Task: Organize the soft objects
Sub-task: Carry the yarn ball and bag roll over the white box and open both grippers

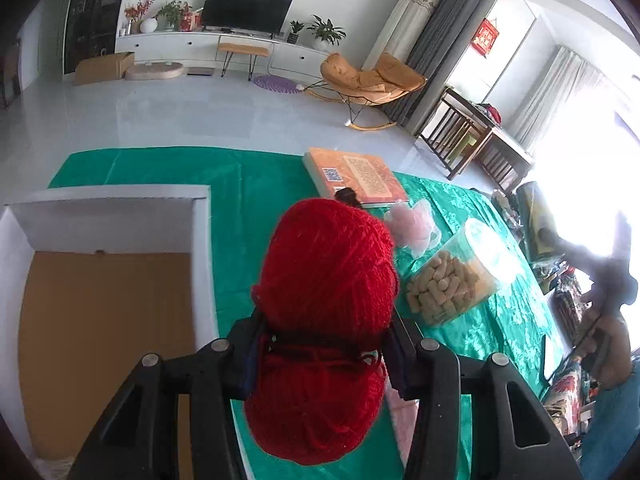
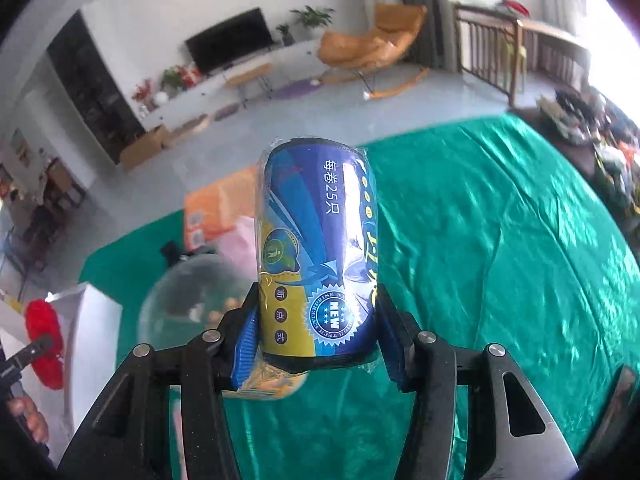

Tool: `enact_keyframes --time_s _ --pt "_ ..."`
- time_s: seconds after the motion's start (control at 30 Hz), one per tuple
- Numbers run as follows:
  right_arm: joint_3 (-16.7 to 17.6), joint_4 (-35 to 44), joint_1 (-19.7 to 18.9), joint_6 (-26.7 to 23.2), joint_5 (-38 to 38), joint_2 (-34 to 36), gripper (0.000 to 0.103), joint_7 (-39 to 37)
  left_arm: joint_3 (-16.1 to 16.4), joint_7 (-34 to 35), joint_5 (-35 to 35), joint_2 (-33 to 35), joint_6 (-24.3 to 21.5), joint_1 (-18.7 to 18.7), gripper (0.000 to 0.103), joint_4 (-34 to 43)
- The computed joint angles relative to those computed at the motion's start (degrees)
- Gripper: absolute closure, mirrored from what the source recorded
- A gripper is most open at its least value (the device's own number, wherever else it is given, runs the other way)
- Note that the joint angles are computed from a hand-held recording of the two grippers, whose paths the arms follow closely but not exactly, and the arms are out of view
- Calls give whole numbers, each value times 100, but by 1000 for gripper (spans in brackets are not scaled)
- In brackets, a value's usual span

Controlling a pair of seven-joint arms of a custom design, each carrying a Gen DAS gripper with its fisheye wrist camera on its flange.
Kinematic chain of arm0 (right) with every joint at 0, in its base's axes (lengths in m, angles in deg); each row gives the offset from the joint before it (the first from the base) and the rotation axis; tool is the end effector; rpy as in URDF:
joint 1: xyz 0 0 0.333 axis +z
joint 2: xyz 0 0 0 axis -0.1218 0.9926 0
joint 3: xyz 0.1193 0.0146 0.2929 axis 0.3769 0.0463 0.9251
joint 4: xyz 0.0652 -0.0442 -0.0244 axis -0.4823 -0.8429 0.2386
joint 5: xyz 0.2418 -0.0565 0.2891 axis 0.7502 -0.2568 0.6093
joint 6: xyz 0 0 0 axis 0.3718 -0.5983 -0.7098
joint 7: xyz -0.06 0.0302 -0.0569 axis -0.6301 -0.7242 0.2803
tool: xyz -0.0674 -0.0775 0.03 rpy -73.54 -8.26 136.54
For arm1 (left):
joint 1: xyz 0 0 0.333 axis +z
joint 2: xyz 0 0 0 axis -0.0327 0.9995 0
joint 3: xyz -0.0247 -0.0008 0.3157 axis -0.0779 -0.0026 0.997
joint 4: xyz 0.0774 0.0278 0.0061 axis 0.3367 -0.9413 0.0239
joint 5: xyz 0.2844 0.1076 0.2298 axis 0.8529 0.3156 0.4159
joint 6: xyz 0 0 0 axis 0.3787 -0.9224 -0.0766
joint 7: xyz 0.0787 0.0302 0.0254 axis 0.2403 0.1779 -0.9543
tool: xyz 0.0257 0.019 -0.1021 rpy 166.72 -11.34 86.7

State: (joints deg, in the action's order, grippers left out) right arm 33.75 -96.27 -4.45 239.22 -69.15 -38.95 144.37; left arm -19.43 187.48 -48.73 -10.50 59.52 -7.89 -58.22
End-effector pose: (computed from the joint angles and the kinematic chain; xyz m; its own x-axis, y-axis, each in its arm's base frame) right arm 0.4992 -0.0348 0.5698 -0.1650 -0.9531 -0.2538 -0.7087 0.2935 -0.6416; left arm 0.4969 -0.0653 0.5392 -0.3419 -0.8733 0.3471 -0.8044 0.0810 -0.5885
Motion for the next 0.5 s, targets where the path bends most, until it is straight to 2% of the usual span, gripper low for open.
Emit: enact_keyframes --time_s 0.03,0.1,0.2,0.27,0.3,0.33,0.4,0.47,0.5 --pt "29 13 250 -80 222 -160 49 -194 37 -33 205 -253 39 127 54 -253" --pt "-35 107 996 -343 1063 -372 48 -738 120 -124 667 -746 144 362 54 -710" --pt "6 306 2035 -583 2404 -370 48 -1498 199 -406 1551 -1529 514 811 49 -1488" --pt "141 522 2529 -702 3215 -158 48 -1938 329 -695 2052 -1844 443 1146 34 -1779" --pt "242 688 2715 -799 3570 27 46 -2112 372 -847 2232 -1888 428 1263 14 -1857" --pt "322 818 2821 -881 3873 191 43 -2253 402 -1030 2439 -1958 427 1441 0 -1948" --pt "472 1028 2925 -1079 4392 518 29 -2416 448 -1243 2698 -2125 647 1614 0 -2220" --pt "681 899 2834 -879 4490 535 29 -2363 383 -1522 3005 -2227 871 1813 0 -2411" --pt "769 705 2743 -691 4465 415 29 -2364 374 -1622 3065 -2282 1003 1794 0 -2508"
